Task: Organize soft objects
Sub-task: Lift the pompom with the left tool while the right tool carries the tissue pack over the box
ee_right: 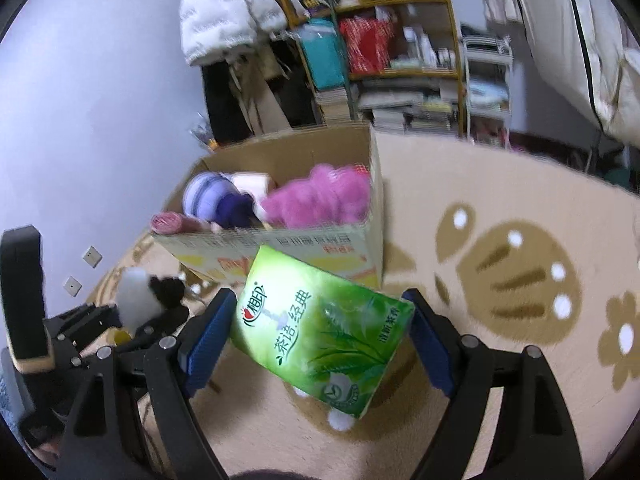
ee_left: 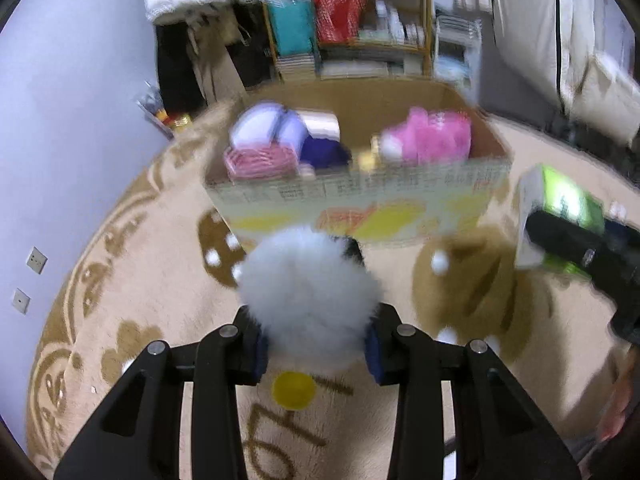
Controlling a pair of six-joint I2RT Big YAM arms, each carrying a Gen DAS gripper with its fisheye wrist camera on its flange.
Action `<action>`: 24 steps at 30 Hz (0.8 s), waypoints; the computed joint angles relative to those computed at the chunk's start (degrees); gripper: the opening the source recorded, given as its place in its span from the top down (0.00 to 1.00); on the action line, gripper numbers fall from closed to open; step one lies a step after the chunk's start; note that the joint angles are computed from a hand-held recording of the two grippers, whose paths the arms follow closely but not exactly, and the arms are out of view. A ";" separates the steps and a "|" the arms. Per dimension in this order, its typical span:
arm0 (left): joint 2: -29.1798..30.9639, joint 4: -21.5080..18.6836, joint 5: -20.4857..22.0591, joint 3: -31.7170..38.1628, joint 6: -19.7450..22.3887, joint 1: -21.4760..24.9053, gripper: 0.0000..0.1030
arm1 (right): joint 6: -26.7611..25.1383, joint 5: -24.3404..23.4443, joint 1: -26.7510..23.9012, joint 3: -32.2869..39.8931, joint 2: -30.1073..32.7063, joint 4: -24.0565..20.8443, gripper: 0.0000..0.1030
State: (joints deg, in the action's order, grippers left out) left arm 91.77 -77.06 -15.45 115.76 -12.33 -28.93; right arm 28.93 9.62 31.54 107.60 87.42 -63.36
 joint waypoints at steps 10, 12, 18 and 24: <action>-0.68 6.93 -0.50 4.55 0.90 1.64 0.65 | -2.92 0.77 1.35 5.87 0.77 3.84 0.15; -0.01 7.07 -0.62 5.84 1.68 2.00 0.65 | -4.06 1.42 1.27 8.12 1.89 3.39 0.15; 2.52 8.83 -2.41 10.24 6.25 2.86 0.65 | -5.99 0.59 -0.39 13.06 4.95 3.11 0.15; 7.09 7.04 0.11 19.64 7.75 4.29 0.65 | -11.17 1.52 -1.86 19.84 8.83 0.95 0.15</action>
State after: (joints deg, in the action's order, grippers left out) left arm 98.85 -70.02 -15.35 135.40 -4.57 -24.64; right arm 17.77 11.14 29.68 127.43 96.26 -62.41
